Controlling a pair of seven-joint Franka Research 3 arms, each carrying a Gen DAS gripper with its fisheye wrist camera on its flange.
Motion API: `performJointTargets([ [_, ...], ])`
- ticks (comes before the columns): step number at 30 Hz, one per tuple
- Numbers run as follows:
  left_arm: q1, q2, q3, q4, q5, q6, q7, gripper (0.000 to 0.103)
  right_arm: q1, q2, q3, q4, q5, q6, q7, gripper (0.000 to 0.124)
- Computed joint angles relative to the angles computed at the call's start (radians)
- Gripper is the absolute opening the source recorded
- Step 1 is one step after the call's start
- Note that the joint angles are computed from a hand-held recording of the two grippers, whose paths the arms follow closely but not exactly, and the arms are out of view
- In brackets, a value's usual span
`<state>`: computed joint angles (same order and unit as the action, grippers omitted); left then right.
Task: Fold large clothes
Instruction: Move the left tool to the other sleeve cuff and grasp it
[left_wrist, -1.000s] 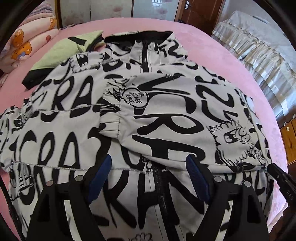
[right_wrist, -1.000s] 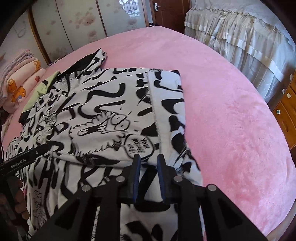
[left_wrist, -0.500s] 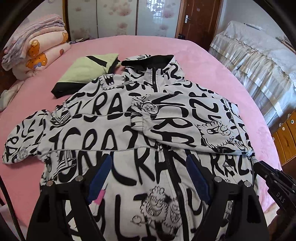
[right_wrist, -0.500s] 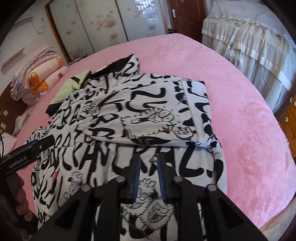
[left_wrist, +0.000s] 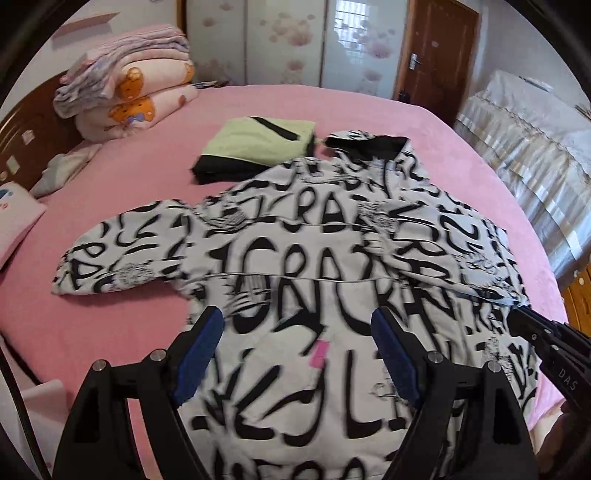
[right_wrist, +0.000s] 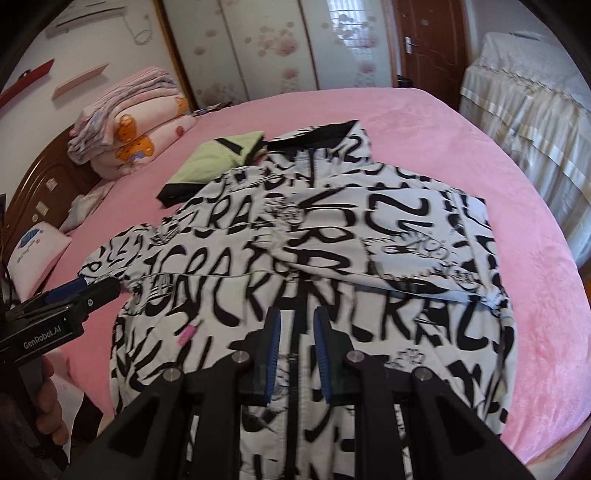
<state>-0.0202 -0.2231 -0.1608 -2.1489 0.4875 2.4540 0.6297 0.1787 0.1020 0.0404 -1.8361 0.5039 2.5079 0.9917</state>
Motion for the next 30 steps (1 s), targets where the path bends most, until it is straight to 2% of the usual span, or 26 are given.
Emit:
performJointTargets([
  [7,0.08,-0.158,0.069,-0.183,-0.029,0.014,-0.02,0.081,0.062,0.012,0.043,0.01,-0.012,0.028,-0.026,0.018],
  [11,0.136,-0.219,0.113,-0.274,-0.061,0.08,-0.018,0.081,0.101,0.047,0.062,0.047,-0.032,0.036,-0.016,0.018],
  [16,0.192,-0.247,0.175,-0.34,-0.133,0.167,0.05,0.081,0.156,0.102,0.074,0.096,-0.114,0.069,0.042,0.018],
  [20,0.217,-0.222,0.235,-0.369,-0.224,0.257,0.126,0.081,0.188,0.161,0.079,0.157,-0.163,0.051,0.093,0.018],
  [24,0.23,-0.155,0.282,-0.36,-0.345,0.301,0.2,0.081,0.23,0.224,0.068,0.214,-0.251,0.047,0.175,0.041],
  [28,0.255,-0.089,0.296,-0.351,-0.429,0.339,0.243,0.081,0.248,0.286,0.073,0.281,-0.281,0.01,0.206,0.041],
  [30,0.232,-0.051,0.336,-0.349,-0.532,0.372,0.303,0.081,0.258,0.313,0.072,0.311,-0.295,-0.008,0.224,0.041],
])
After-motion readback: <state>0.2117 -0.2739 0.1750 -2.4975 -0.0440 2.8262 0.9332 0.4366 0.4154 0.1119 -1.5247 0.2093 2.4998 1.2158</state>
